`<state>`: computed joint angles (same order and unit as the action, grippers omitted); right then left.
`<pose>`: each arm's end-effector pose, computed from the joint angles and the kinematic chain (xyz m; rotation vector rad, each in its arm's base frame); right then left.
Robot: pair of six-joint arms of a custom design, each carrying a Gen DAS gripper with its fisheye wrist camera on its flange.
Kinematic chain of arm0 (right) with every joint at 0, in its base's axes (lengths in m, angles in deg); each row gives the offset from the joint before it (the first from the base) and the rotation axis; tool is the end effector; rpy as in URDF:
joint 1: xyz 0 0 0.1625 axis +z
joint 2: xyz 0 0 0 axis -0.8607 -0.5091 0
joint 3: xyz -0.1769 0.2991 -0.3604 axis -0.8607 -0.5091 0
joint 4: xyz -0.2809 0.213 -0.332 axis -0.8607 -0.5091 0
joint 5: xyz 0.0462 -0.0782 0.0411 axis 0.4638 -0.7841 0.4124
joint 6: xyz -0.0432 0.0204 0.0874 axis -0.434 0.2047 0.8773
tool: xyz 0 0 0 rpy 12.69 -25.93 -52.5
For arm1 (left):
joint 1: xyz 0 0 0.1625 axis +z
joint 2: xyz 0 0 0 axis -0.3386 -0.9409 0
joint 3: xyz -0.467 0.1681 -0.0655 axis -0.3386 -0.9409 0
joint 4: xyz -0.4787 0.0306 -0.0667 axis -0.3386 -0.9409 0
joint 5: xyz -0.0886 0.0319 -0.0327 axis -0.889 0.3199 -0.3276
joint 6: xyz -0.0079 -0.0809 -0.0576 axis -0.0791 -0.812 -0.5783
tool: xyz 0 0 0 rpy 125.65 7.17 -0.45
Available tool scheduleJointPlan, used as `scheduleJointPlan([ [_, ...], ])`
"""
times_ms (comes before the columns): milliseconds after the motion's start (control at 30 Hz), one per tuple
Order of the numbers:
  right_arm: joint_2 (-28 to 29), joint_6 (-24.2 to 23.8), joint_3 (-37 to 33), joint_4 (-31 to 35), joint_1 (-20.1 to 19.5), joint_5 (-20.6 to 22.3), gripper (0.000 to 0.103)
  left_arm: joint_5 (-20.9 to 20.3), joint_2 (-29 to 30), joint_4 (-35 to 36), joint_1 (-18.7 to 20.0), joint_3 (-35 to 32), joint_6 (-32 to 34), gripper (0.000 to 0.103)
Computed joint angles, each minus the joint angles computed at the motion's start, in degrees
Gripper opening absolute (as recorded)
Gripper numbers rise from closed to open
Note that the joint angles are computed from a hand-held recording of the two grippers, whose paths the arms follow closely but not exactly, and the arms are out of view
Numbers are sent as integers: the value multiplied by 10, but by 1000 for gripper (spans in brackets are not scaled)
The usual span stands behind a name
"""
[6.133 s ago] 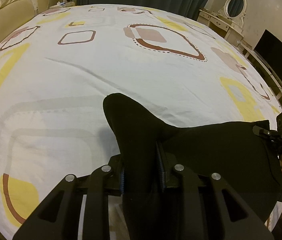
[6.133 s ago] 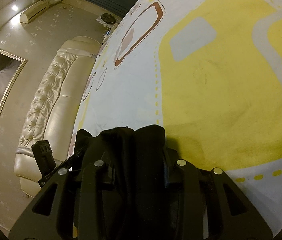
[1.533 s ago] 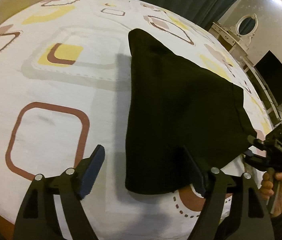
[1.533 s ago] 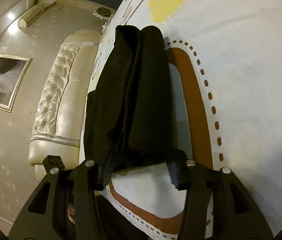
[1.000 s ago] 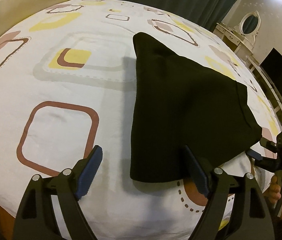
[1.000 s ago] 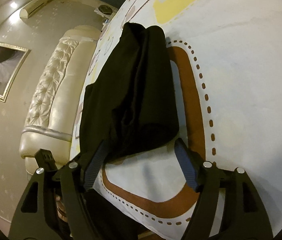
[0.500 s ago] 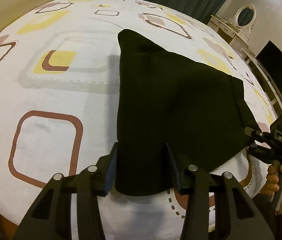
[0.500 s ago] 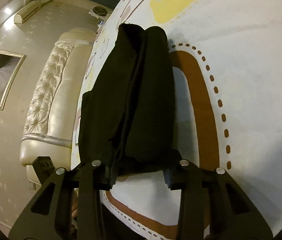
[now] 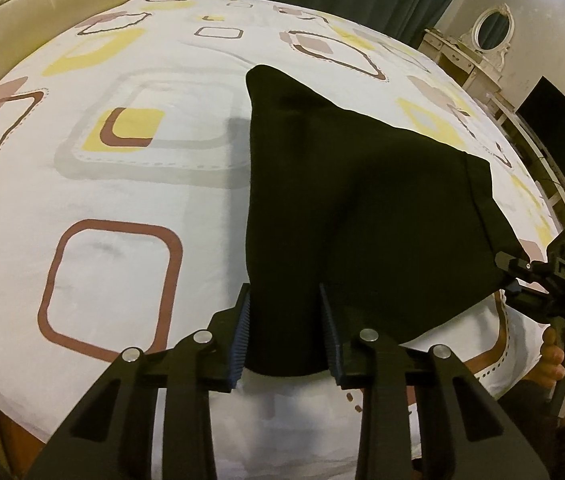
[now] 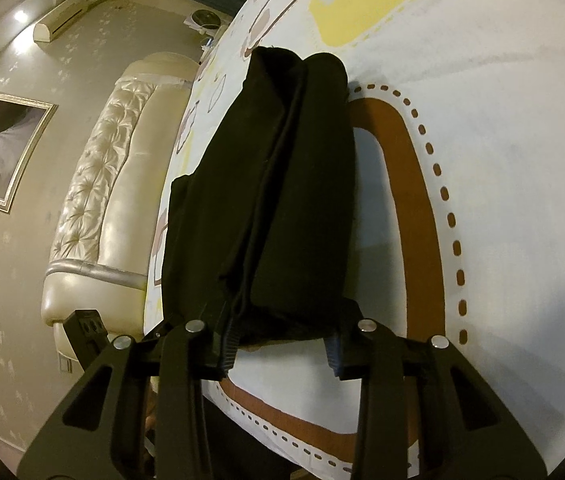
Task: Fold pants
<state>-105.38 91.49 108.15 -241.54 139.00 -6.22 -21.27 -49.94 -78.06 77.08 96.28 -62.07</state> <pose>0.0203 -0.7185 0.2210 0.3836 2.8363 -0.8909 -0.2529 -0.7353 0.0592 0.5666 2.5921 -0.5122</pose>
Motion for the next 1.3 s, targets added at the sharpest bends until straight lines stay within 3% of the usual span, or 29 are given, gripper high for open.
scheduleJointPlan([
  [233, 2, 1, -1, 0, 1, 1, 34, -10, 0, 6, 4, -6, -1, 32],
  [333, 1, 3, -1, 4, -2, 10, 37, -47, -2, 9, 16, -13, -12, 38],
  [400, 2, 14, -1, 3, -7, 22, 44, -89, -3, 12, 30, -19, -17, 50],
  [467, 3, 20, -1, 3, -9, 25, 48, -115, -1, 20, 38, -27, -13, 54],
  [600, 9, 30, -1, -12, -10, 29, 54, -131, 11, 29, 44, -41, -9, 49],
  [667, 12, 30, -3, -15, -8, 26, 53, -132, 13, 29, 44, -43, -9, 45],
  [733, 14, 22, -6, -15, -3, 8, 41, -132, 11, 30, 44, -42, -12, 40],
  [833, 11, 10, -3, -14, -2, 4, 36, -123, 8, 27, 38, -36, -10, 33],
  [1033, 1, -5, 3, -13, 0, 7, 33, -96, 3, 27, 26, -28, -23, 30],
  [1300, -9, -12, 15, 1, -1, 10, 33, -90, -13, 37, 20, -8, -36, 30],
])
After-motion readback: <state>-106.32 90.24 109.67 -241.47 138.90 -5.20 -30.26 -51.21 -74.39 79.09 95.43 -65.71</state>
